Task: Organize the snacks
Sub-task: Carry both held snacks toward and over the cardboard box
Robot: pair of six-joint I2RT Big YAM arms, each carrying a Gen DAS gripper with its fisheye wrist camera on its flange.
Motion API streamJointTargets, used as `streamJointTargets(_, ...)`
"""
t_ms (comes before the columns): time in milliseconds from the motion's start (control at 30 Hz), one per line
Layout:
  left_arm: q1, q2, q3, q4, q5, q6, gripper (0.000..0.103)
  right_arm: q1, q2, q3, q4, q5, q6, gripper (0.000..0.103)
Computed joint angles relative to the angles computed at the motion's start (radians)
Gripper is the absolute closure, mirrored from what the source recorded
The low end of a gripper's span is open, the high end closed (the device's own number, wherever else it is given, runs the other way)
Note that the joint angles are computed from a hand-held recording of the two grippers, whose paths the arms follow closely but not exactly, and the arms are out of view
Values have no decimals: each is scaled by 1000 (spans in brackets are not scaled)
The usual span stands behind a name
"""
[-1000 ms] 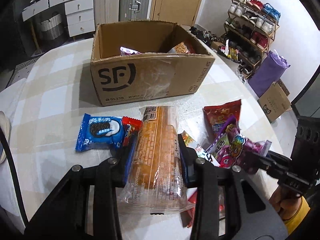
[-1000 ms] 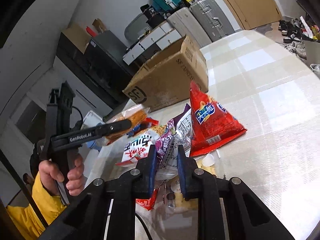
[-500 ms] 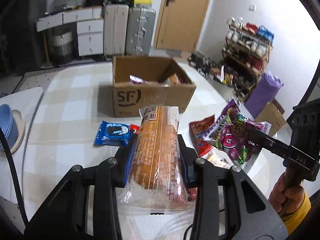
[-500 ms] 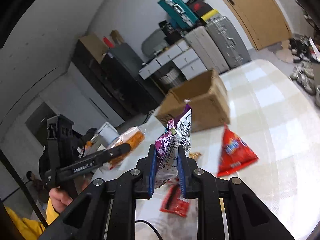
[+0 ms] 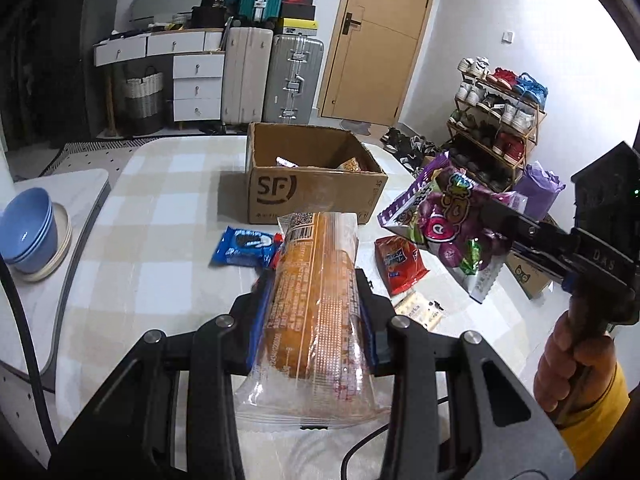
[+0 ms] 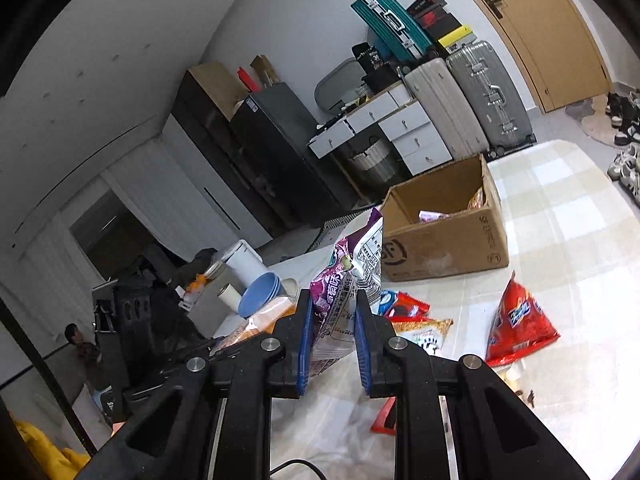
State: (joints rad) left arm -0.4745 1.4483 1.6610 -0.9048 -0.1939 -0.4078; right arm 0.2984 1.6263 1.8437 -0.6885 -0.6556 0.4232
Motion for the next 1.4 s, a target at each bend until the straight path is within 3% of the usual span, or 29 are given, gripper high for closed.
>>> streamJointTargets(433, 2, -55, -43, -7, 4, -14, 69, -11, 7, 16, -15, 2, 1, 84)
streamJointTargets(833, 36, 45, 36, -15, 68, 6, 69, -19, 47, 42, -23, -7, 19, 84)
streamJointTargets(1067, 75, 179, 221, -60, 116, 70, 69, -19, 139, 210, -76, -6, -13, 84)
streamJointTargets(1300, 130, 346, 477, -145, 145, 130, 69, -31, 309, 515, -168, -16, -11, 84)
streamJointTargets(1400, 157, 438, 627, -205, 145, 152, 69, -38, 418, 707, -236, -25, 2, 84)
